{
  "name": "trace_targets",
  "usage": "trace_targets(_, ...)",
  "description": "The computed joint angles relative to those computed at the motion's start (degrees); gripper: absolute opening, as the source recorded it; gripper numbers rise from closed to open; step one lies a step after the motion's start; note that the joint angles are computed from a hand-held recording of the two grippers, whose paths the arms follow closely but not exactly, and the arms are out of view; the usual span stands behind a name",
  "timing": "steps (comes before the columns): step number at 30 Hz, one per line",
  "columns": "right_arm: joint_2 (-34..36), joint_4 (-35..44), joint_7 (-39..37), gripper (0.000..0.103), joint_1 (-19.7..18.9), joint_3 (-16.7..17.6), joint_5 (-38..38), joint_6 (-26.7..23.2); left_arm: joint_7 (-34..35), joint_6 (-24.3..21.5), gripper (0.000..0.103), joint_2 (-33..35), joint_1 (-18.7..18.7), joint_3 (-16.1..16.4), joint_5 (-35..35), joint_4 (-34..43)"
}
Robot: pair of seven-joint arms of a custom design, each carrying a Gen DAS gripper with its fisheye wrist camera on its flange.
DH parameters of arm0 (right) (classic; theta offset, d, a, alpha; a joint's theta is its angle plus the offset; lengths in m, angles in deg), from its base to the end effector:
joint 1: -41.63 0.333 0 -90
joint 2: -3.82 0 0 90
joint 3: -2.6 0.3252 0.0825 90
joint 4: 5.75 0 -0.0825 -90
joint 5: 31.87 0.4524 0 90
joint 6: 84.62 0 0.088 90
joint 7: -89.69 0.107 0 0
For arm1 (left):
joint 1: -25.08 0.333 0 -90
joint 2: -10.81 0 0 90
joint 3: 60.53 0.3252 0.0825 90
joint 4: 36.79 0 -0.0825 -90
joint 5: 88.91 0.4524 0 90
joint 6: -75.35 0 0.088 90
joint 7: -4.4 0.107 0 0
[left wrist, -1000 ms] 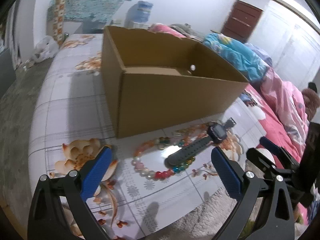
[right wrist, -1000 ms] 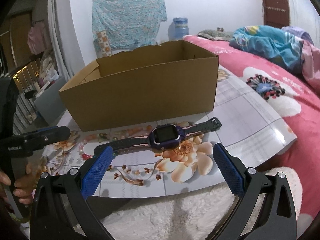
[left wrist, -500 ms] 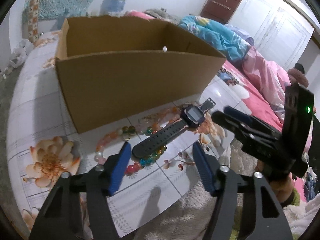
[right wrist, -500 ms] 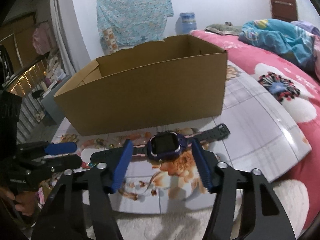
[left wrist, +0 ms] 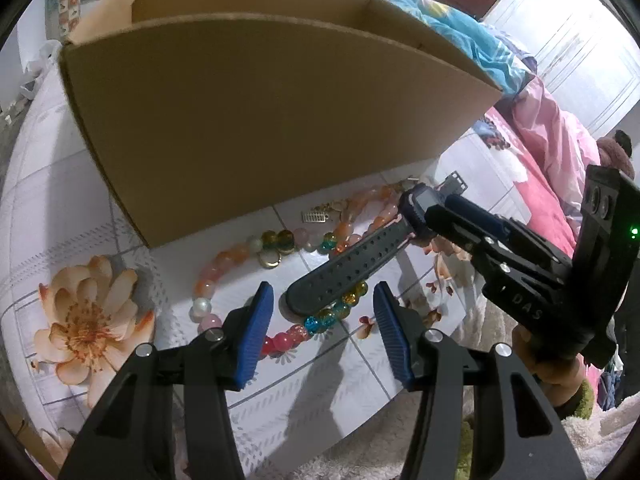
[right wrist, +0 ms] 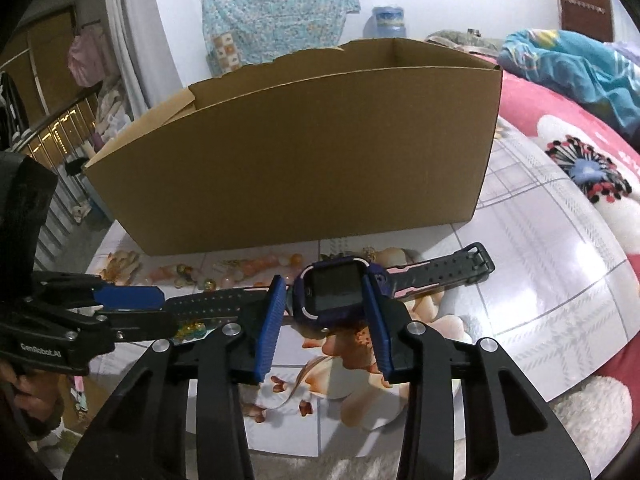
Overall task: Organize jewelry
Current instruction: 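Lower the right gripper onto the black smartwatch face and close it, then lift the black smartwatch with the right gripper and carry it toward the box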
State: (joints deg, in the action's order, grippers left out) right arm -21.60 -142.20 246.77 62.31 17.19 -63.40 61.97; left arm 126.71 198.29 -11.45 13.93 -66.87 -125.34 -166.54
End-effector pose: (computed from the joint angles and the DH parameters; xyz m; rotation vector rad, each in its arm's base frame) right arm 0.4173 0.3156 0.5304 -1.5787 1.8760 -0.6157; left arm 0.4929 -0.1857 0.5337 1.3703 -2.5558 0.8721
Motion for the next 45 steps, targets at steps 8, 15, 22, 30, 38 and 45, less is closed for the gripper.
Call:
trace_targets(8,1.6,1.7,0.6,0.037,-0.2,0.7,-1.4,-1.2,1.1,-2.7,0.051,1.8,0.0,1.1,-3.6,1.6)
trace_targets(15,2.3,2.4,1.6,0.037,0.0,0.8,-2.9,-2.1,1.6,-5.6,0.050,2.4,0.9,2.6,-10.1,2.3)
trace_targets(22,3.4,3.4,2.7,0.037,0.4,1.1,-4.4,-3.2,1.8,-9.1,0.050,2.8,2.0,3.7,-17.0,2.6)
trace_targets(30,3.5,3.5,3.0,0.037,0.9,0.7,-4.8,-3.2,1.9,-8.5,0.050,3.3,1.8,2.4,-18.6,3.6)
trace_targets(38,2.7,2.5,2.6,0.037,0.8,0.4,-4.8,-2.0,1.3,-5.1,0.049,4.3,0.7,1.0,-17.7,4.4)
trace_targets(45,1.9,1.3,2.5,0.037,0.4,0.4,-4.7,-0.1,2.1,-1.7,0.044,3.8,-0.2,0.4,-16.3,4.1)
